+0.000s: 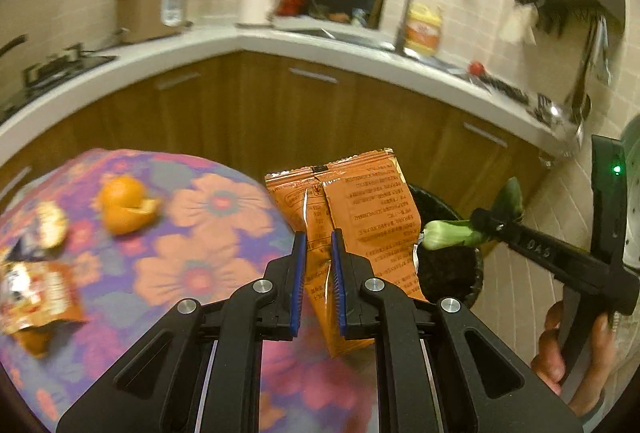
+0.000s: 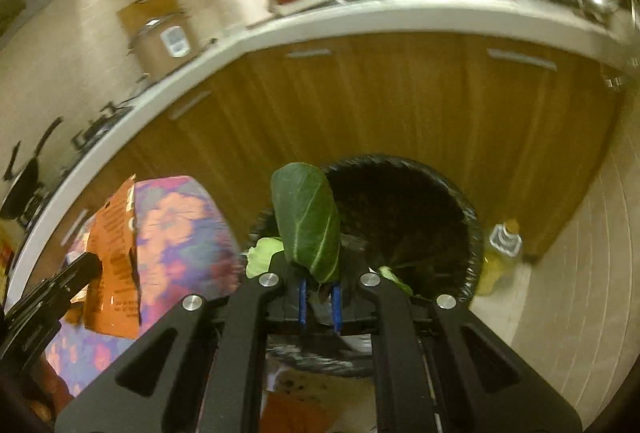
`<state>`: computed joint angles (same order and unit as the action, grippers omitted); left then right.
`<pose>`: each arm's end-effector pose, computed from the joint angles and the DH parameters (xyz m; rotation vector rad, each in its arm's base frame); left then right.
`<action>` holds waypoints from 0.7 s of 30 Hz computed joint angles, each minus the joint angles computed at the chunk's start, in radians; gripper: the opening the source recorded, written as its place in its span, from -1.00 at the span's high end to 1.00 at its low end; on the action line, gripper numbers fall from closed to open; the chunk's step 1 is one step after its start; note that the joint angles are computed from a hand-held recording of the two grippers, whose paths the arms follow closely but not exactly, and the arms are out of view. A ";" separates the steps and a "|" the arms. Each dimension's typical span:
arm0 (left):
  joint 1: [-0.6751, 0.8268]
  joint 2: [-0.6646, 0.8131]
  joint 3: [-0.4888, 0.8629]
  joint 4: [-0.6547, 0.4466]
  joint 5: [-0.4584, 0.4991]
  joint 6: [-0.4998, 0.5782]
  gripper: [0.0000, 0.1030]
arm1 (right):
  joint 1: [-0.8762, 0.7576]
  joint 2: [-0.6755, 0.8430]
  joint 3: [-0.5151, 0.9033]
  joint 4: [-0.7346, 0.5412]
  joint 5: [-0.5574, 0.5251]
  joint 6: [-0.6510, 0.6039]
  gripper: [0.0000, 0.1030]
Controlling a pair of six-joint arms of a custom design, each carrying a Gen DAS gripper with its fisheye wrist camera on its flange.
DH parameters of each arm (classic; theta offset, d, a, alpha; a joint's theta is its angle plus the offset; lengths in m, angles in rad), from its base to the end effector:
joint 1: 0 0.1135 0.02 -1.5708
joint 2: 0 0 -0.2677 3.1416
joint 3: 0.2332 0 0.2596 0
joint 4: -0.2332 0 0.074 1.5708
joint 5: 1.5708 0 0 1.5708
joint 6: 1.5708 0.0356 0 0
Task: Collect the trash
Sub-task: 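Carry wrapper and leaf over the bin and open both tools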
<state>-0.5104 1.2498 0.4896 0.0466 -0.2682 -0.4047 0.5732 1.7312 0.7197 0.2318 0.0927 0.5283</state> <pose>0.2156 -0.1099 0.1661 -0.0197 2.2602 -0.1823 0.2752 0.1737 0.1186 -0.0073 2.3877 0.4273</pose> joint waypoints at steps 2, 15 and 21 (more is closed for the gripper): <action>-0.016 0.132 0.056 0.051 0.006 0.006 0.79 | -0.021 0.049 0.004 0.010 0.001 -0.002 0.87; -0.012 0.525 0.291 0.096 0.051 0.037 0.60 | -0.092 0.249 0.108 -0.009 -0.071 -0.002 0.56; 0.004 0.481 0.259 0.116 0.096 0.045 0.33 | -0.101 0.217 0.075 0.019 -0.077 -0.003 0.00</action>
<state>-0.5065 1.7304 0.7484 0.1623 -0.1723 -0.3601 0.4723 1.9482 0.7949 0.2507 0.0162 0.5252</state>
